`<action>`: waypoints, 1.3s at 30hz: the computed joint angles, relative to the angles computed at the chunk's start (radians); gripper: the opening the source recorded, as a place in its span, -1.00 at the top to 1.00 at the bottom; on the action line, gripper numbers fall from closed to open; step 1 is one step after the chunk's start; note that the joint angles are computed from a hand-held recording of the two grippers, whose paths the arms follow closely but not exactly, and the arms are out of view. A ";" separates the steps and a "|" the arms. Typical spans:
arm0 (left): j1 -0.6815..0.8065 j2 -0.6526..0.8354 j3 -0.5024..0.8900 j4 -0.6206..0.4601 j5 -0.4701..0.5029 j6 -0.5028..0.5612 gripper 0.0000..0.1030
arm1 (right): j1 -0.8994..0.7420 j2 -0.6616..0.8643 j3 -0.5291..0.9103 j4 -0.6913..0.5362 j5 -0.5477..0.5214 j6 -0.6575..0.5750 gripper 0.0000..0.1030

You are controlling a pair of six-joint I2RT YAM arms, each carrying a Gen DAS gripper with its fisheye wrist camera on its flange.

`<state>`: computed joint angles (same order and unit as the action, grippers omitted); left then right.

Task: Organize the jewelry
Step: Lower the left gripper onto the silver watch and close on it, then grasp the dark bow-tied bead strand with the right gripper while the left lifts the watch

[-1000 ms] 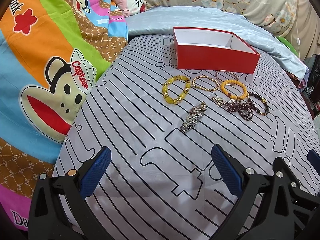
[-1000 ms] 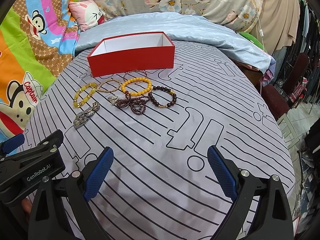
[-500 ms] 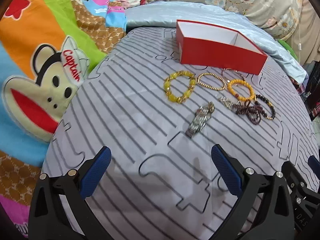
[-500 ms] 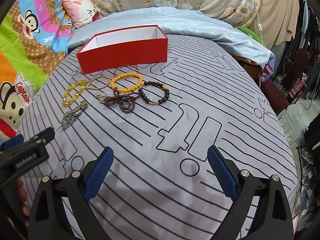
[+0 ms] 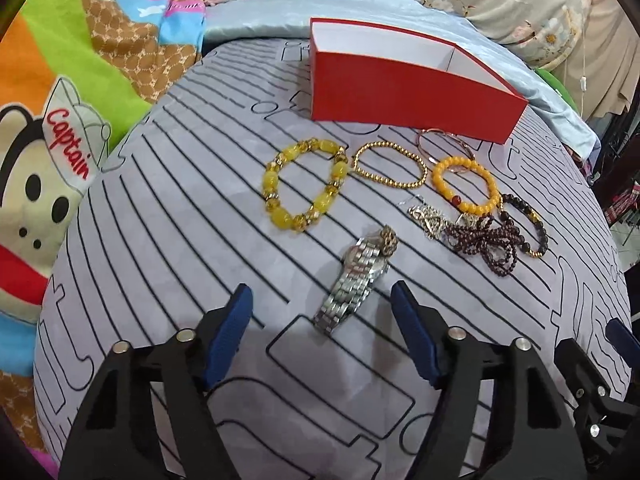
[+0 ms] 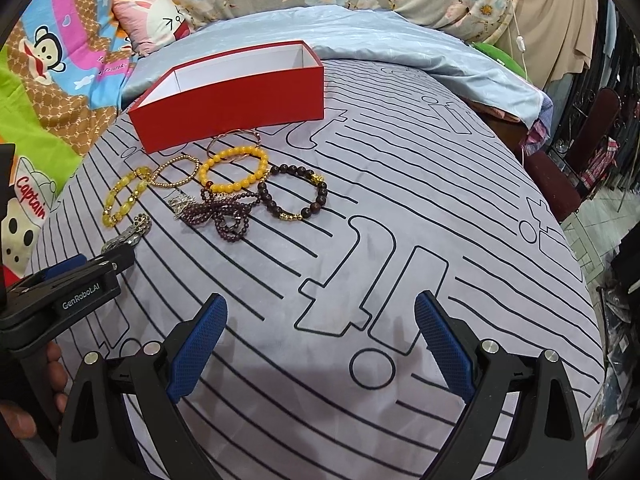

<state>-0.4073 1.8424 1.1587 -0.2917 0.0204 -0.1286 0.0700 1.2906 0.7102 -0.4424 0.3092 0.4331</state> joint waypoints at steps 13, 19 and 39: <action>0.024 -0.008 0.017 -0.040 0.157 0.039 0.76 | -0.030 0.023 0.023 0.019 -0.017 -0.024 -0.81; 0.055 -0.071 -0.013 -0.065 0.205 0.044 0.77 | -0.036 0.022 0.029 0.024 -0.035 -0.040 -0.81; 0.114 -0.135 -0.002 -0.102 0.228 0.062 0.79 | -0.072 0.294 0.196 0.138 -0.303 -0.119 0.16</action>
